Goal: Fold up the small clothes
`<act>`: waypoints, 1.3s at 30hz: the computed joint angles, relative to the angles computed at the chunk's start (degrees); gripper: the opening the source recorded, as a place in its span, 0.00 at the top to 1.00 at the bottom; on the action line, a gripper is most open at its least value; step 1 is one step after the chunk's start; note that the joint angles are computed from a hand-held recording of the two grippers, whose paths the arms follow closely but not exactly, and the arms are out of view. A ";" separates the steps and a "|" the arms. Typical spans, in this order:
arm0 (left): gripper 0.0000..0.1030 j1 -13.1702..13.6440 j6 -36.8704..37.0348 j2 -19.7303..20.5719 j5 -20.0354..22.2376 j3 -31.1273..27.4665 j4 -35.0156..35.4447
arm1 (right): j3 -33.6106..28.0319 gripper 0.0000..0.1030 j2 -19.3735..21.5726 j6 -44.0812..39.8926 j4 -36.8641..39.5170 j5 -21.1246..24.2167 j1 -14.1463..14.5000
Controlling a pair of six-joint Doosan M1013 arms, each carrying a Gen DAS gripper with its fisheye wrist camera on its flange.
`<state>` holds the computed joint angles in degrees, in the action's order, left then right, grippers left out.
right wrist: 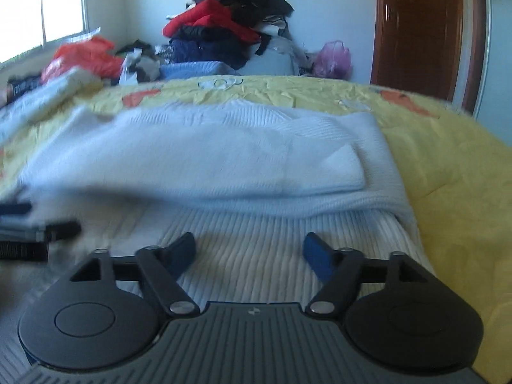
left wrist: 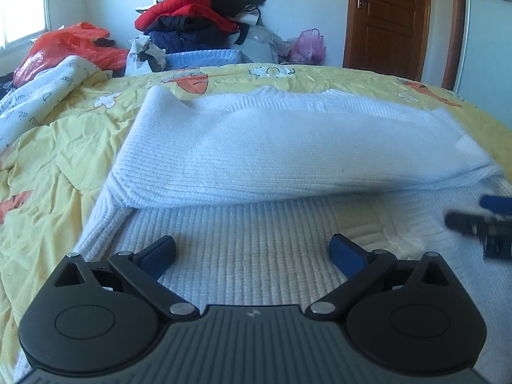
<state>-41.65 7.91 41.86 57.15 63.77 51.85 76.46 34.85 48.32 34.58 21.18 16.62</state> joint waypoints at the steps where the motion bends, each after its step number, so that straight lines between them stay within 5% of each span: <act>1: 0.00 -0.02 0.09 0.00 0.03 0.01 0.02 | 0.56 0.19 -0.41 1.07 -0.75 -0.15 -0.01; 13: 0.00 -1.78 -0.83 -1.53 2.14 1.63 -1.91 | 6.41 0.02 -4.26 -1.00 0.76 -0.50 -0.69; 39: 0.00 -3.43 -3.36 -2.23 3.22 3.68 0.92 | 11.44 0.02 -7.22 0.70 -0.74 -3.96 -0.28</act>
<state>-45.08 4.56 39.64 60.37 67.44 52.77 87.90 27.63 49.02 33.84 17.23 16.34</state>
